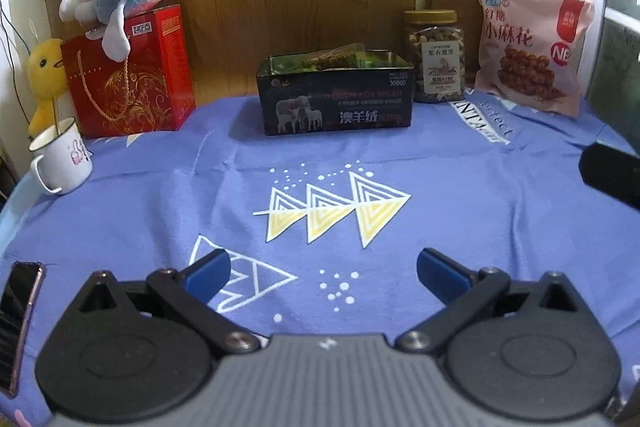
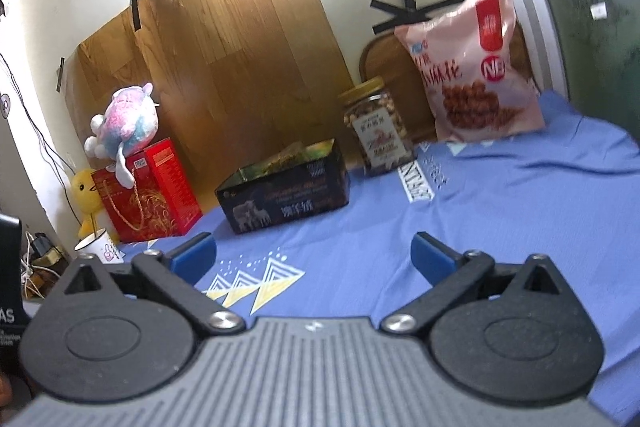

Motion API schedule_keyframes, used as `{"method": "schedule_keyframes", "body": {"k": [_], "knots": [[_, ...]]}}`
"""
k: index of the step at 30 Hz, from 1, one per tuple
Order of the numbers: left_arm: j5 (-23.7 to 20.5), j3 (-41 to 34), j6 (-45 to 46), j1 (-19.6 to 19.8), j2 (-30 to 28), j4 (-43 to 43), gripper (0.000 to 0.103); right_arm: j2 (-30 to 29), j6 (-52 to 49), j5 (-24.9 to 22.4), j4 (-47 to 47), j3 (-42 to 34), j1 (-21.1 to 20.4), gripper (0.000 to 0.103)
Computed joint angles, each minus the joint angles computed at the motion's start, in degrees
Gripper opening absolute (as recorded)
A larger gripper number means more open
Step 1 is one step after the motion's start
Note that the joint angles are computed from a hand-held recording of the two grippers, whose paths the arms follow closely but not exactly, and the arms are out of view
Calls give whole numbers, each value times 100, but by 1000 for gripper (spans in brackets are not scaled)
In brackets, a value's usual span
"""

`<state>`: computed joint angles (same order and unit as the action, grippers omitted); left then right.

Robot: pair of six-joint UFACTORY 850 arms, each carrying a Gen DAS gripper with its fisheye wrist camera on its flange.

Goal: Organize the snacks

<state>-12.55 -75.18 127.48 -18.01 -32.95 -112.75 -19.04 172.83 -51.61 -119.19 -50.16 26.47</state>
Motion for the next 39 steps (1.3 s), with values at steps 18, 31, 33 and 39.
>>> {"method": "schedule_keyframes", "body": {"k": [18,31,33,39], "knots": [[113,-99,-401,129,-59,143,103,-155,-662,247,344,-428,108,103],[217,-205,-1423,93,-145,1176,102,-170,-458,346,321,-417,72,103],[238,-201,-1336,81,-145,1094,103,-177,-428,368,327,-418,74,103],[316,-171,-849,35,-137,672,103,-175,-322,427,263,-391,45,103]]}}
